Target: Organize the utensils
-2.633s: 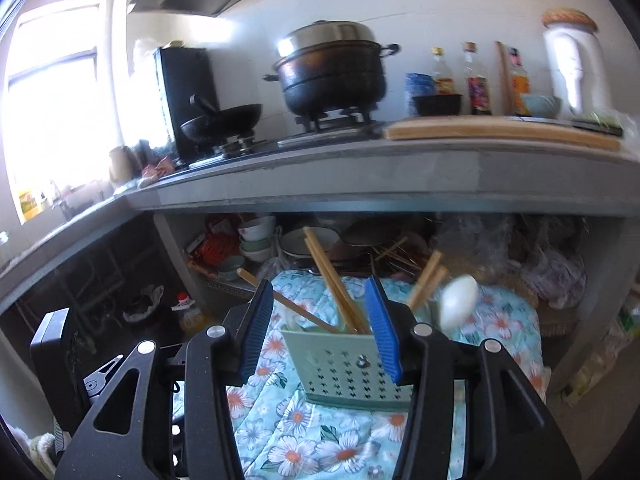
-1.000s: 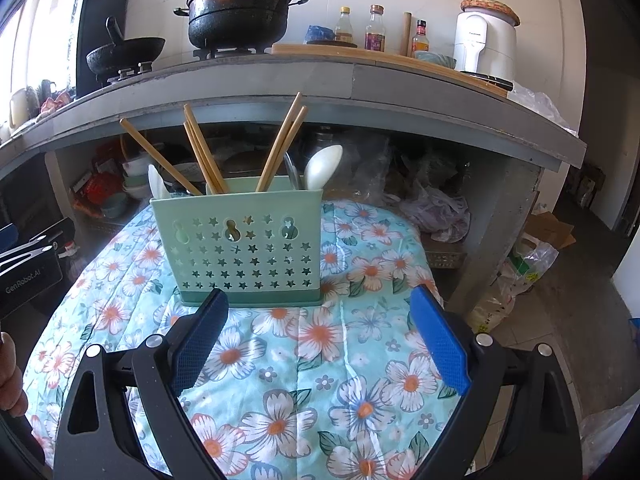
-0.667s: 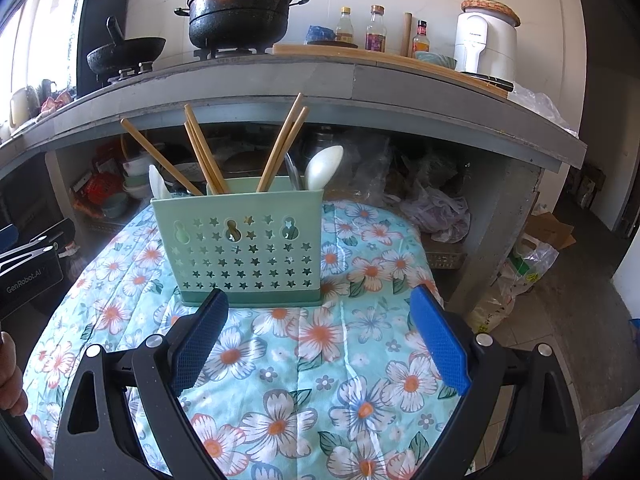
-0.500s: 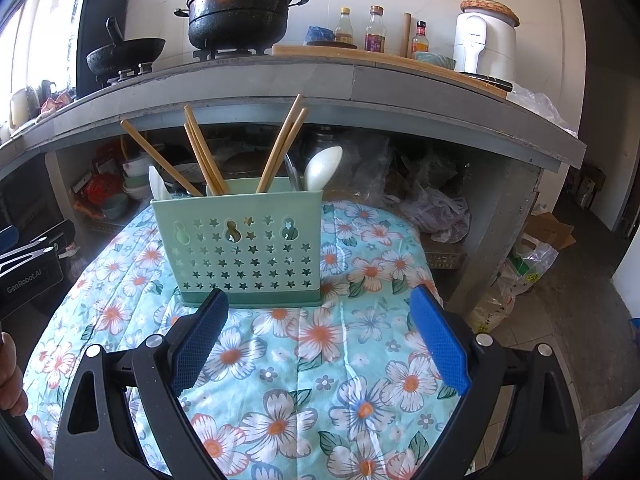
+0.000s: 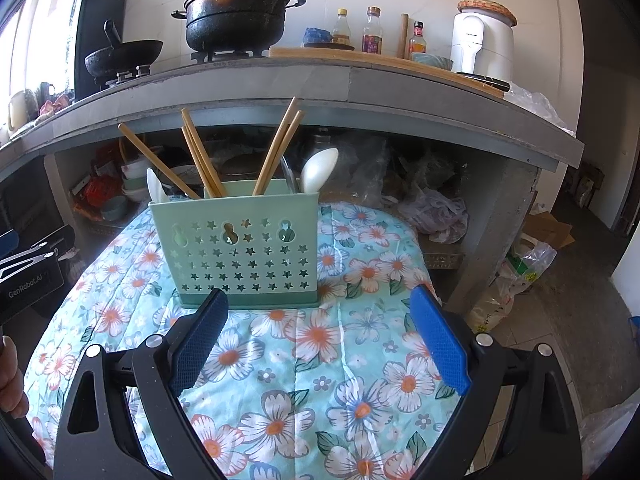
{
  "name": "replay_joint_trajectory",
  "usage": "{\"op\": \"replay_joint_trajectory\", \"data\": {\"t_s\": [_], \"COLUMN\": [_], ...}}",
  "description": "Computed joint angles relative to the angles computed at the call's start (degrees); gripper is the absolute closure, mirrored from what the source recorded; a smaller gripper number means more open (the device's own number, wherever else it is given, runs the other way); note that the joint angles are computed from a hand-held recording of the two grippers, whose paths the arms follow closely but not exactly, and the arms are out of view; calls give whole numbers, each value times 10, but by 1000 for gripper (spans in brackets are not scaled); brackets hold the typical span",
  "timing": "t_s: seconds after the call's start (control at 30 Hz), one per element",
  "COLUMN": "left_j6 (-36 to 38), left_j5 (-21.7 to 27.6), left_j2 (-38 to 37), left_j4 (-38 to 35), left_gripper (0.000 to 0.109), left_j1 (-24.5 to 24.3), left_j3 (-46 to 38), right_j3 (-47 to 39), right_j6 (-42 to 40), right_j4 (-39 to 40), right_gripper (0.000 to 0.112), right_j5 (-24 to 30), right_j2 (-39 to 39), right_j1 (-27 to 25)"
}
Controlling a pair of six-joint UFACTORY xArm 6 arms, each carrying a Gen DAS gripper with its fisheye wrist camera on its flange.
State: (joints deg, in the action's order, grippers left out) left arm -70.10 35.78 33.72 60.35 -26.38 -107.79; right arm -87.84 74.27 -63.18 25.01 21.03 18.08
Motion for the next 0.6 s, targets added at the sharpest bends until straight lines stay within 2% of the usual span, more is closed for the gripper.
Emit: {"op": "replay_joint_trajectory", "data": {"t_s": [0.6], "left_j6": [2], "left_j5": [-1], "left_j2": [-2], "left_j4": [-2], "left_gripper": [14], "left_j1": [1], "left_j3": [3], "right_j3": [-3], "right_j6": [-5], "right_j4": [3], "right_gripper": [23], "right_j5": [2], "right_j2": [2], "right_j1": [0]}}
